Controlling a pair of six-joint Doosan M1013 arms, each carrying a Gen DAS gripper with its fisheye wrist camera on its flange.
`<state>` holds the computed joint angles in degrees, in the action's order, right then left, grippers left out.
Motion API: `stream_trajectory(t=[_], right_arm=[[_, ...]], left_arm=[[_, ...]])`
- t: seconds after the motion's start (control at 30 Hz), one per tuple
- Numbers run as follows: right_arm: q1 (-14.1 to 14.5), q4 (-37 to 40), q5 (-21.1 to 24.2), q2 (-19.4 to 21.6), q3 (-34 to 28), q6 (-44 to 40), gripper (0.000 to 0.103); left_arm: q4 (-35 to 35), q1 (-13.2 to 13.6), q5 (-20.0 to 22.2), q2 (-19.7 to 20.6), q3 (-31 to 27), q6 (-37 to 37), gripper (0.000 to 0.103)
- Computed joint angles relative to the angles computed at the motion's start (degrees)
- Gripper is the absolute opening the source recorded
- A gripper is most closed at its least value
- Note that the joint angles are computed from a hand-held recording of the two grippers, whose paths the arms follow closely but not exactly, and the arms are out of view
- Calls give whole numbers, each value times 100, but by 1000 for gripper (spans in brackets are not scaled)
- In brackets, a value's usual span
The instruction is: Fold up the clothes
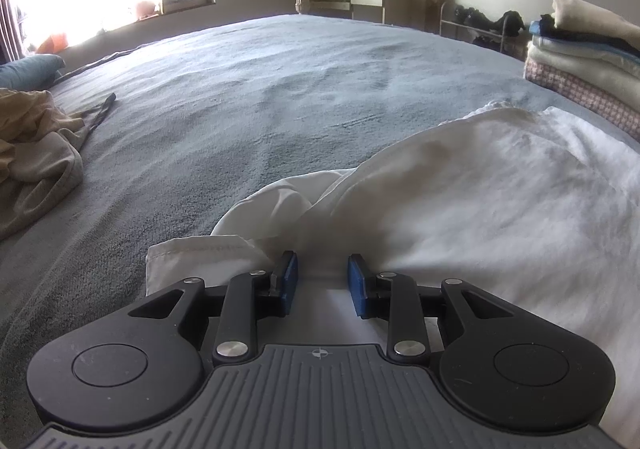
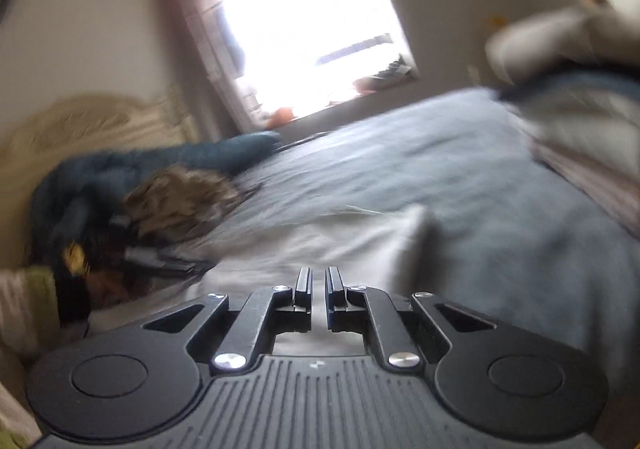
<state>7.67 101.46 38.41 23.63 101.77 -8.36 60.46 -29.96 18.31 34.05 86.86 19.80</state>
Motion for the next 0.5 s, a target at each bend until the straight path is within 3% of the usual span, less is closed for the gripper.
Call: stream_trajectory(t=[0.13,0.2,0.27,0.33,0.5], right_arm=[[127,-783,-146,348,-391,734,9],[26,-1217,-124,592,-587,1797,2],[-112,-957,269,734,-621,2150,0],[-105,-911,189,712,-610,2112,0],[58,-934,-304,521,-534,1549,6]], left_arm=[[-130,48,-171,-49,67,98,30],[-506,87,-193,-116,113,520,32],[-438,72,-13,-235,213,462,33],[111,22,214,-397,381,-120,33],[2539,-316,655,-1007,1117,-3082,35]])
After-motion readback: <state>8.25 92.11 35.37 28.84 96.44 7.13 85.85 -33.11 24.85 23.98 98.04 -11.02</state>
